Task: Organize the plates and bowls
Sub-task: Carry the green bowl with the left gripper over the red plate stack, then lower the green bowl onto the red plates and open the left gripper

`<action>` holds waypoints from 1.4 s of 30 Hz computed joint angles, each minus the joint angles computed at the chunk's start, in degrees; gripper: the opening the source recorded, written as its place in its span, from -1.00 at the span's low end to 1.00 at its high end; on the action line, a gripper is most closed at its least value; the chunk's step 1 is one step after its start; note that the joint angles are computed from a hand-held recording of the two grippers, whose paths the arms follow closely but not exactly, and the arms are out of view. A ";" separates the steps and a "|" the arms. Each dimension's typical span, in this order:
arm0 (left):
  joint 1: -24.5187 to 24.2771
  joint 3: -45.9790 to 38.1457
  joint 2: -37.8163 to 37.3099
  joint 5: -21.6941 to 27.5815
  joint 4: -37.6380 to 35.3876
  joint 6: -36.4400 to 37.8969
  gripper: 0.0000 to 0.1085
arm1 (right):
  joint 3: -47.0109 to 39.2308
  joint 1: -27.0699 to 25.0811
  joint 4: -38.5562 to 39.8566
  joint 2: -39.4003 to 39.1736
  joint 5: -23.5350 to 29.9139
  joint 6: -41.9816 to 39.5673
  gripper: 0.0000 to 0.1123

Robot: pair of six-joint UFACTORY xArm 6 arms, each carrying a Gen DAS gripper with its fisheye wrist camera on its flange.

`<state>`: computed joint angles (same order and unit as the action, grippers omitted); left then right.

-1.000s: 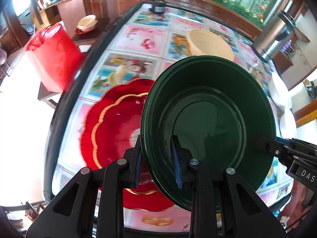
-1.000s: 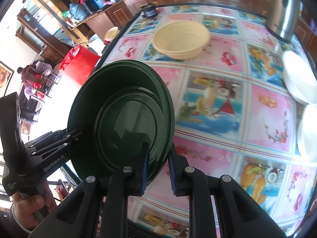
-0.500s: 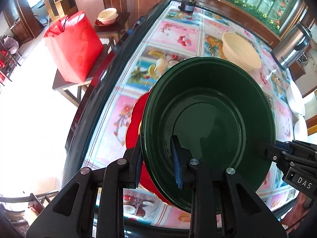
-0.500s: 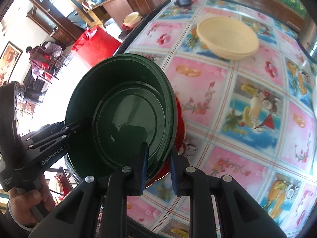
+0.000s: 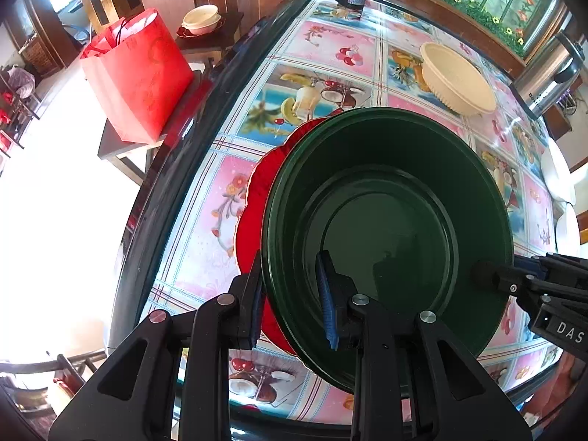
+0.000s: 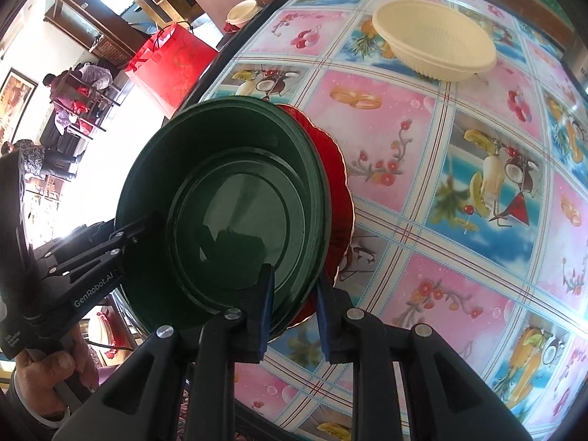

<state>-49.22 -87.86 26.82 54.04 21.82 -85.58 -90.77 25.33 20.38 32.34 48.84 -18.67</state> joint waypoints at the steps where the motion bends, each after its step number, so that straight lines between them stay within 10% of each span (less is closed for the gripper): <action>1: 0.01 0.03 -0.01 -0.10 0.00 -0.10 -0.53 | -0.04 0.00 0.12 0.02 0.00 -0.05 -0.61; 8: 0.14 0.64 -0.40 -0.66 0.32 -1.18 -0.48 | -0.57 -0.20 0.43 0.48 0.67 0.03 -0.58; 13: -0.18 1.10 -1.56 0.02 2.62 -2.96 -0.05 | 0.33 -0.24 0.23 -0.40 -0.03 -0.21 -0.51; 42: -1.12 -22.04 10.26 6.32 4.79 4.32 0.02 | 5.67 -4.00 3.45 -5.82 -3.13 -1.83 -0.30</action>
